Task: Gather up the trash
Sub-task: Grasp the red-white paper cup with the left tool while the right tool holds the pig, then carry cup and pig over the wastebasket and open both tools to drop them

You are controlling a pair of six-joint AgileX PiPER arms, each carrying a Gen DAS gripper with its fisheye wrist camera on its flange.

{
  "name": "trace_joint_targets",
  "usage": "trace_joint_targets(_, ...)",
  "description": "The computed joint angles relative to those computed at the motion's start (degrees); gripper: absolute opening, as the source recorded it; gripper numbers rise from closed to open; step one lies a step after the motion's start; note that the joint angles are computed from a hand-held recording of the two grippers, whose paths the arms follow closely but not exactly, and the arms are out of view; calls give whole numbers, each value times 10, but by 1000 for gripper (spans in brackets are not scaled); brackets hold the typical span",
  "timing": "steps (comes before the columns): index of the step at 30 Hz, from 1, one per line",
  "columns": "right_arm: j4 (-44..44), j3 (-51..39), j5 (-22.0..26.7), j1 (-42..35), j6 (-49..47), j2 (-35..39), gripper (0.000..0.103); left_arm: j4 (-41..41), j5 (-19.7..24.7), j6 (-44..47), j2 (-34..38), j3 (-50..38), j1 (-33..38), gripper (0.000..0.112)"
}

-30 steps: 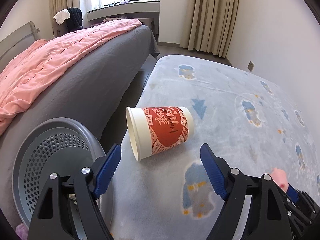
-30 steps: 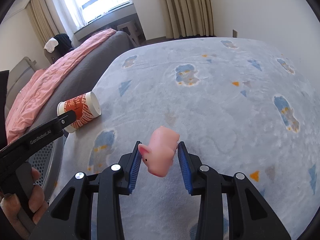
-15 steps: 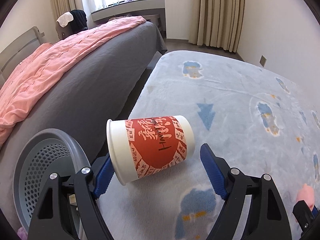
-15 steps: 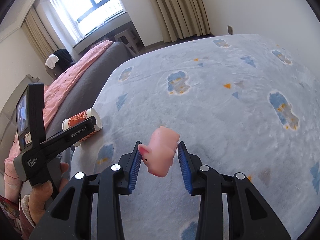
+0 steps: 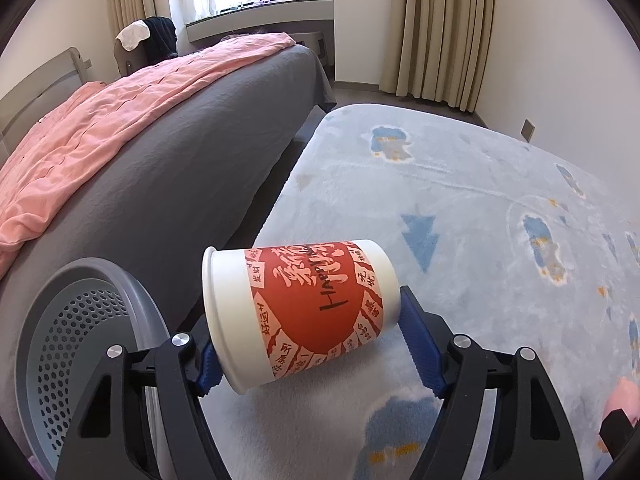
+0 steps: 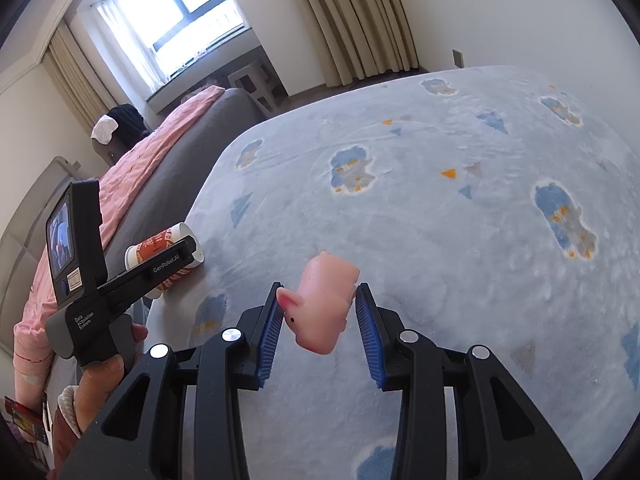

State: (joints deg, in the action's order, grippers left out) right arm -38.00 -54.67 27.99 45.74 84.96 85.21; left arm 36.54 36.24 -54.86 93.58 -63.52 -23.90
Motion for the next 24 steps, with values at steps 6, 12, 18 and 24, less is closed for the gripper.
trace_joint_targets(6,-2,-6,6,7,0,1,36,-66,-12,69,-27,19,6,40)
trace_joint_targets(12,-7,-16,14,19,3,7,36,-110,-21,105,-47,49,17,32)
trace_joint_targets(18,-10,-16,12,20,4,7,36,-181,-43,174,-56,64,40,10)
trace_joint_targets(24,-6,-14,7,14,2,8,36,-222,-49,217,-67,70,37,6)
